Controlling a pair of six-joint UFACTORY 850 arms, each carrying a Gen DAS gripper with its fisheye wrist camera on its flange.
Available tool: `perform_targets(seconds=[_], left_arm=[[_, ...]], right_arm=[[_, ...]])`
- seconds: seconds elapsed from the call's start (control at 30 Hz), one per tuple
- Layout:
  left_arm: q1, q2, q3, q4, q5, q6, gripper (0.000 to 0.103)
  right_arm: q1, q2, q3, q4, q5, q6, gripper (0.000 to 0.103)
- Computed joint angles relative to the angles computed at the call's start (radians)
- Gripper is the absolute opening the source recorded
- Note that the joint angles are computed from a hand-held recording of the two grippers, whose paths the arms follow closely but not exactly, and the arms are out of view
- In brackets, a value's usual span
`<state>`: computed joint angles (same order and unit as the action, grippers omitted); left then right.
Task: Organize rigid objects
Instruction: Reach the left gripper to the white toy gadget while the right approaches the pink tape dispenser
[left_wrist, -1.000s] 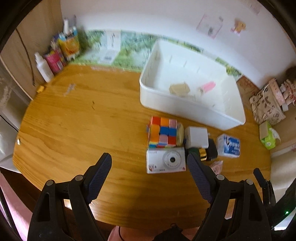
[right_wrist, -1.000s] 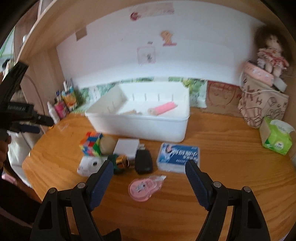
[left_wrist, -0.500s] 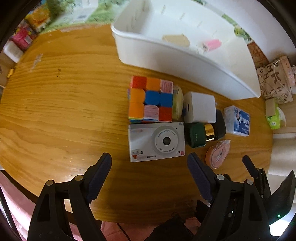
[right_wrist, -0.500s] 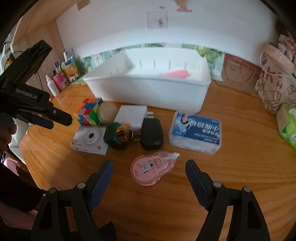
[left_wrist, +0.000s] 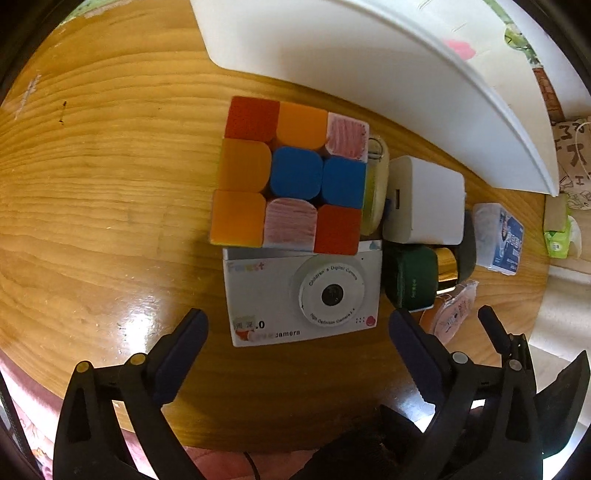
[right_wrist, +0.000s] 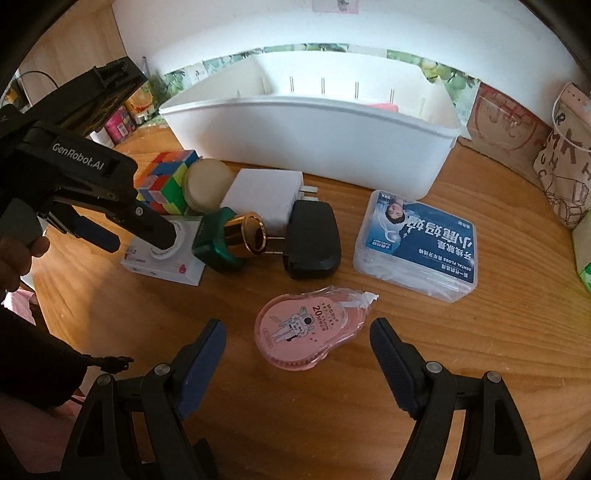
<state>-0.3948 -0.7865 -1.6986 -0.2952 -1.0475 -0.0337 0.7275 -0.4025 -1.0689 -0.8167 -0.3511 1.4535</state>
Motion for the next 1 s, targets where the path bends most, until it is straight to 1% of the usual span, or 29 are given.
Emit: perform_targets(seconds=[0.3, 0.47, 0.57, 0.6, 0.63, 0.67, 0.97, 1.0], left_arm=[[0.006, -0.071, -0.082, 0.005, -0.062, -0.025, 0.099], [0.001, -0.093, -0.114, 0.024, -0.072, -0.03, 0.102], [-0.006, -0.107, -0.137, 0.046, -0.079, -0.039, 0.102], [-0.011, -0.122, -0.164, 0.057, -0.101, -0.048, 0.102], [-0.014, -0.166, -0.233, 0.066, -0.106, -0.056, 0.102], [-0.018, -0.181, -0.26, 0.077, -0.125, -0.064, 0.102], [-0.055, -0.266, -0.395, 0.142, -0.174, -0.133, 0.102], [-0.069, -0.28, -0.413, 0.146, -0.175, -0.152, 0.102]], right_arm=[[-0.023, -0.047, -0.047, 0.15, -0.019, -0.178, 0.081], [-0.031, -0.068, -0.069, 0.209, -0.024, -0.25, 0.081], [-0.037, -0.084, -0.086, 0.238, -0.031, -0.287, 0.081], [-0.041, -0.089, -0.091, 0.247, -0.031, -0.301, 0.081], [-0.042, -0.093, -0.095, 0.244, -0.034, -0.301, 0.081], [-0.044, -0.097, -0.101, 0.244, -0.036, -0.308, 0.081], [-0.062, -0.133, -0.144, 0.255, -0.03, -0.378, 0.081], [-0.063, -0.136, -0.149, 0.256, -0.032, -0.387, 0.081]])
